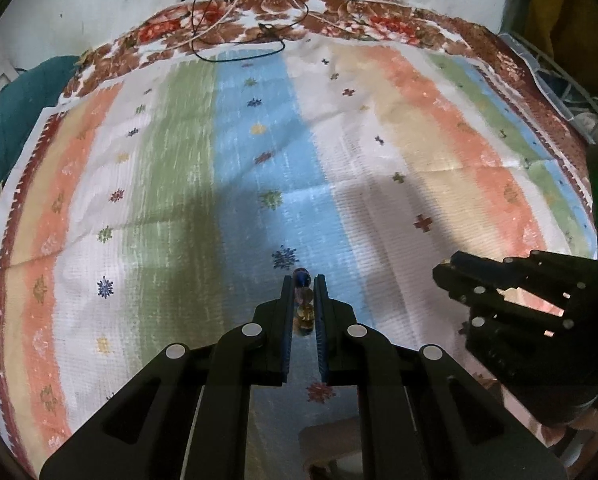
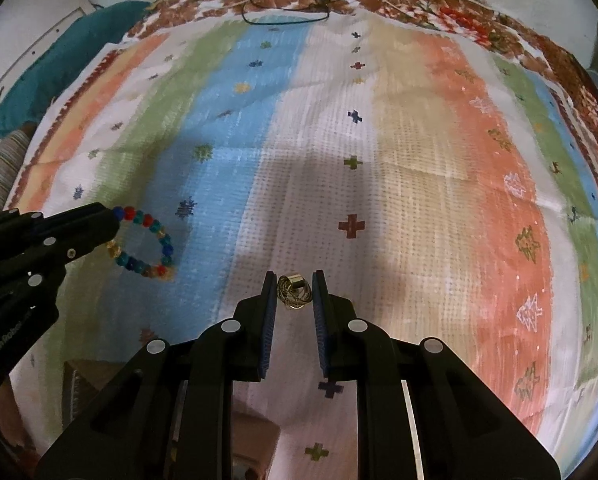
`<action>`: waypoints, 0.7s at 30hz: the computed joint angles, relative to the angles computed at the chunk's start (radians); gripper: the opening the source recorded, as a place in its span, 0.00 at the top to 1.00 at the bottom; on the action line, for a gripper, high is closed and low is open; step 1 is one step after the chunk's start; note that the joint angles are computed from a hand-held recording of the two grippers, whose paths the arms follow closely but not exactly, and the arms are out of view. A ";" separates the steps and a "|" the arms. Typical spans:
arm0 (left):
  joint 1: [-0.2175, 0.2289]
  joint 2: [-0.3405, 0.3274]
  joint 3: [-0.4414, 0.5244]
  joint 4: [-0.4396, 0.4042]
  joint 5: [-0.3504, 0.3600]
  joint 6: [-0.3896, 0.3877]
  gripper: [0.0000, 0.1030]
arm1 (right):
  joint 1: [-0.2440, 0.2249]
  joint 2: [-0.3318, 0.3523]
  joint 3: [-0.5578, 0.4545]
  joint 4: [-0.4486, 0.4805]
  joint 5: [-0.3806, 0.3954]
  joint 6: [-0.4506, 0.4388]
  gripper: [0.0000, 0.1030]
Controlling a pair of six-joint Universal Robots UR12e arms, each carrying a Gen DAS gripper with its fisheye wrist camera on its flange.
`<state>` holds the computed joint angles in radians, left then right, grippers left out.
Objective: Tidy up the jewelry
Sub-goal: 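Lift the gold ring and glass bead bracelet and carry both over the tin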
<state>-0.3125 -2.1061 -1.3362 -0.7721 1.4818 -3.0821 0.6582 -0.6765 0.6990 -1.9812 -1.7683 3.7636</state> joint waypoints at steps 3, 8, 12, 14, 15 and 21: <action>-0.002 0.007 -0.007 0.004 0.004 0.001 0.91 | 0.003 -0.008 0.009 -0.015 -0.005 0.003 0.82; -0.006 0.025 -0.020 0.008 0.003 0.001 0.91 | 0.005 -0.030 0.040 -0.065 -0.001 0.029 0.82; -0.005 0.038 -0.031 0.022 -0.008 -0.013 0.91 | 0.008 -0.045 0.059 -0.083 -0.012 0.042 0.82; -0.005 0.047 -0.039 0.038 -0.010 -0.017 0.91 | 0.011 -0.050 0.064 -0.088 -0.022 0.041 0.82; -0.006 0.050 -0.042 0.043 -0.010 -0.018 0.91 | 0.013 -0.053 0.067 -0.091 -0.027 0.041 0.82; -0.005 0.071 -0.064 0.070 -0.024 -0.017 0.91 | 0.020 -0.074 0.091 -0.133 -0.045 0.047 0.82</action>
<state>-0.3180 -2.0353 -1.3998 -0.7020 1.4581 -3.0988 0.6786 -0.7501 0.7902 -2.1143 -1.8133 3.8107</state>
